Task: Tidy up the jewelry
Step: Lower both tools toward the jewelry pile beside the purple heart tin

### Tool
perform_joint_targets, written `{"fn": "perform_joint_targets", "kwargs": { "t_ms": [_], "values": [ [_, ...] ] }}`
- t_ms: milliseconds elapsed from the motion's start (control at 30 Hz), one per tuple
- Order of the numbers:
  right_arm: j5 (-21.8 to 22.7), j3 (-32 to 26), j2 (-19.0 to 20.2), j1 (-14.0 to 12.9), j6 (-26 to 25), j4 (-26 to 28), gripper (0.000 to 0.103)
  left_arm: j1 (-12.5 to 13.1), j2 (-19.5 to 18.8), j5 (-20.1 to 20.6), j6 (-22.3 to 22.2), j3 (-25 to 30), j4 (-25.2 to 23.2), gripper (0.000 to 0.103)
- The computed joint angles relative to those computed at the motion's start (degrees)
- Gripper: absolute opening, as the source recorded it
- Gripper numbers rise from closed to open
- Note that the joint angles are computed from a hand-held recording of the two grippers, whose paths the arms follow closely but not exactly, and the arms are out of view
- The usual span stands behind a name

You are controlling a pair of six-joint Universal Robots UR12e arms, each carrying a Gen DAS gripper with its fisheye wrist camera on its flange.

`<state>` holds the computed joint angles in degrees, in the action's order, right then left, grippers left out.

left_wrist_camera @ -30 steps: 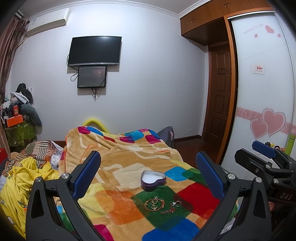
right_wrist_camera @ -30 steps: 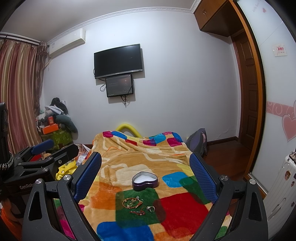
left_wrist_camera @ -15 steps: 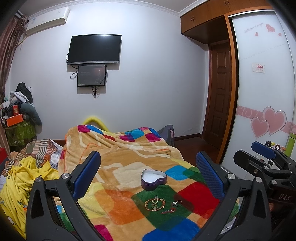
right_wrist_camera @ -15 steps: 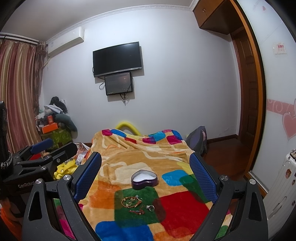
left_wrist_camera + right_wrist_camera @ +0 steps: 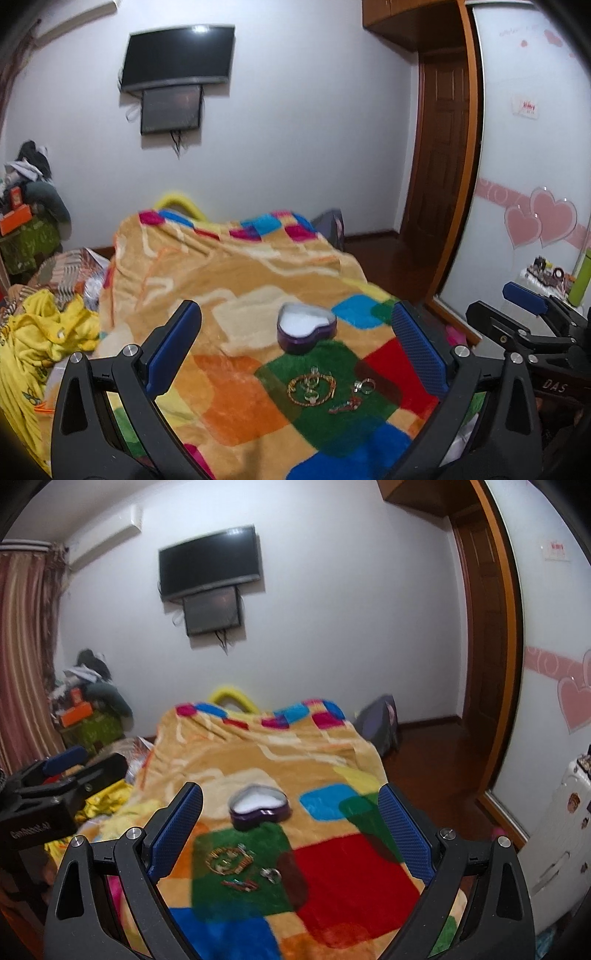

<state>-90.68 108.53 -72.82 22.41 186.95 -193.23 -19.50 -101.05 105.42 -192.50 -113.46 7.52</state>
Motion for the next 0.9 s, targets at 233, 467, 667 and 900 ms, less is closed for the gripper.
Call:
{"fn": "perform_joint_targets", "kwargs": {
  "t_ms": [233,467,667,900],
  "values": [
    [1.3,-1.3,0.6,-1.0,-0.9,8.4,0.095,1.8,-2.0,-2.9,-0.4,1.4,-7.0,0.103],
    [3.0,-2.1,1.5,-1.5,-1.7,14.1,0.095,3.3,-3.4,-5.0,-0.8,2.3,-13.4,0.103],
    [4.0,-3.0,2.5,-1.8,-2.9,17.6,0.094,3.4,-5.0,-4.1,1.1,3.2,-17.6,0.103],
    [5.4,-4.0,3.8,-2.0,-4.8,21.0,0.089,4.6,-6.3,-9.0,3.4,4.6,-24.0,0.103]
  ]
}}
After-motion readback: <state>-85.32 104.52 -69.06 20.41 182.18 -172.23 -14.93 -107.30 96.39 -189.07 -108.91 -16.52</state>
